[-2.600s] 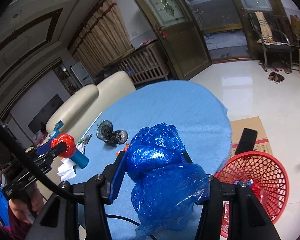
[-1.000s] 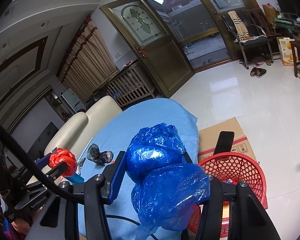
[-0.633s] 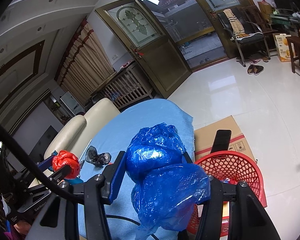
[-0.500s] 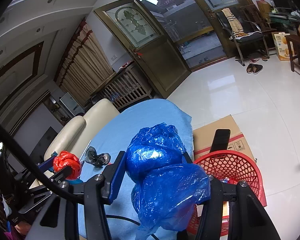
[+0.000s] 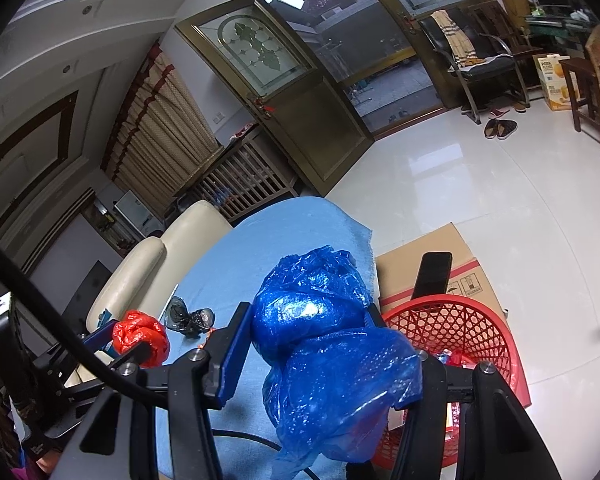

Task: Collect trash
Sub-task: 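Lift and carry the blue bag and red bag toward the red basket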

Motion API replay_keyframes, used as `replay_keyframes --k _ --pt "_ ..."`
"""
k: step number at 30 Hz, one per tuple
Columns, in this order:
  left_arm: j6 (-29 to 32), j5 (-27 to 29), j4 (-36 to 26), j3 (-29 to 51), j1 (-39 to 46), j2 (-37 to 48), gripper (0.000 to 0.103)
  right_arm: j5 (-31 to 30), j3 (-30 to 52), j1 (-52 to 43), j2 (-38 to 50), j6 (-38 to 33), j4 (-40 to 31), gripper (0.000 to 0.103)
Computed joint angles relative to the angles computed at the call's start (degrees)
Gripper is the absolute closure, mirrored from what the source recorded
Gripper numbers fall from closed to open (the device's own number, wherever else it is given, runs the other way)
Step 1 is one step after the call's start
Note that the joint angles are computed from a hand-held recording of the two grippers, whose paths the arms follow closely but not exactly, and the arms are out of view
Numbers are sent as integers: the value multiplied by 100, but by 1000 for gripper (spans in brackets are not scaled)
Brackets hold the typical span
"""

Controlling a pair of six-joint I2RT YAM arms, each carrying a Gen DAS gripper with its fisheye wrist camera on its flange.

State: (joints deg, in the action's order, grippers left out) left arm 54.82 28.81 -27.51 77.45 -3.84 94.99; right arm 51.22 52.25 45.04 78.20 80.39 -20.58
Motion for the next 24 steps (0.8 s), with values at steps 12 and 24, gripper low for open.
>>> replay_keyframes --k 12,24 --pt "80 -83 -57 22 -87 69 42 39 88 43 7 221 -232 45" --pt "149 -174 -122 -19 -214 72 42 14 16 53 -19 522 -333 44"
